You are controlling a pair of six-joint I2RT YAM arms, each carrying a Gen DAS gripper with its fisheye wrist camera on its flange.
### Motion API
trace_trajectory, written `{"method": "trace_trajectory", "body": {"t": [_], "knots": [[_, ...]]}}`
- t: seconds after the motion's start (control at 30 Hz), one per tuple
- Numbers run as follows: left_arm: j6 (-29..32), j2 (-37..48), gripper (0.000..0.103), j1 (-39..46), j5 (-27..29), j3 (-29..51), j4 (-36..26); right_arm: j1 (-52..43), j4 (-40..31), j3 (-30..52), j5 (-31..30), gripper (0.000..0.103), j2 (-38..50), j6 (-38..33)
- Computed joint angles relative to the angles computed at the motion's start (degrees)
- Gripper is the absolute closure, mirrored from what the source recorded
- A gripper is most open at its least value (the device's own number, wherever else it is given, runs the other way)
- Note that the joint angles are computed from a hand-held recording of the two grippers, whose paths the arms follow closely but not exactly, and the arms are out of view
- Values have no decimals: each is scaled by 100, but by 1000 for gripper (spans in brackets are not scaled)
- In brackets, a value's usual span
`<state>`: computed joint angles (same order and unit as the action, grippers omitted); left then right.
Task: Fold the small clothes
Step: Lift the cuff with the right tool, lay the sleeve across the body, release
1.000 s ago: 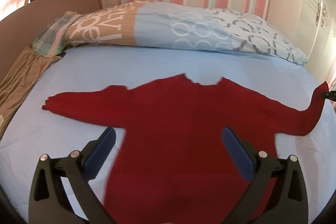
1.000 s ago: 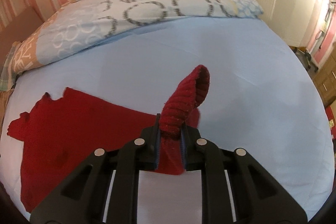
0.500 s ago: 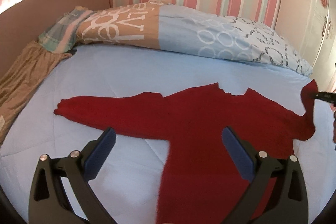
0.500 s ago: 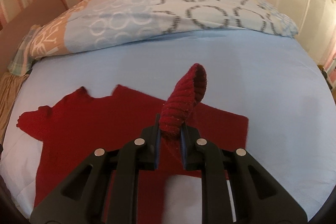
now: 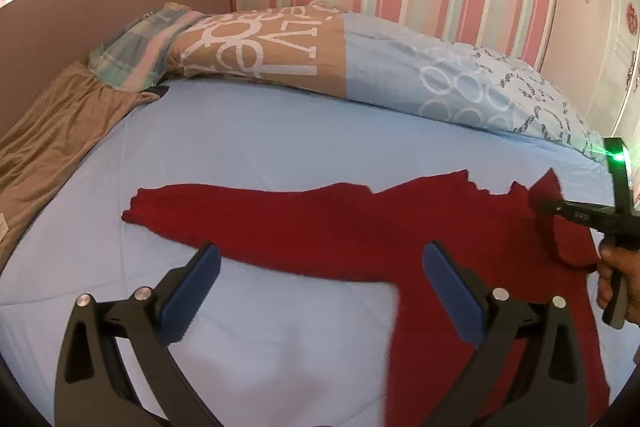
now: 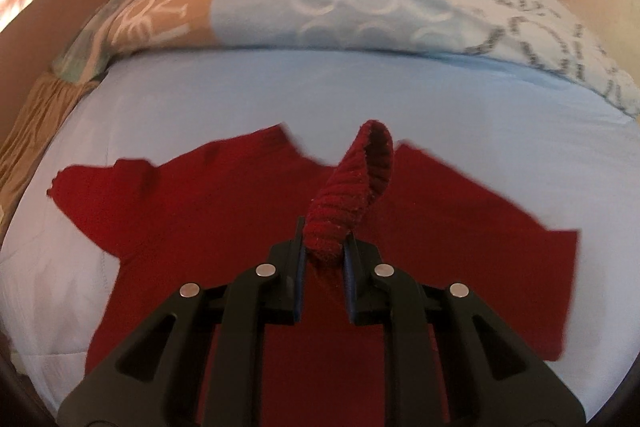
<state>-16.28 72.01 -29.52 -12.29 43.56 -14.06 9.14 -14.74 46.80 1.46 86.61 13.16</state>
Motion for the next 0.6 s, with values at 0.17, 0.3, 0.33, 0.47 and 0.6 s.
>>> {"method": "trace_trajectory", "body": {"t": [0.17,0.3,0.33,0.47,0.6], "knots": [[250,-35,2,378,207,-361,345,747,316,314,307,87,861,264],[385,-60,2,586,433,-522,481,1052,438,609,517,87,1476,539],[403,-78,2,639,491,-546,494,1089,464,649,549,87,1565,578],[478,-82,2,783,604,-648,588,1218,543,770,621,86,1763,624],[378,-3,2,1063,904,-750,657,1321,505,962,633,85,1998,671]]}}
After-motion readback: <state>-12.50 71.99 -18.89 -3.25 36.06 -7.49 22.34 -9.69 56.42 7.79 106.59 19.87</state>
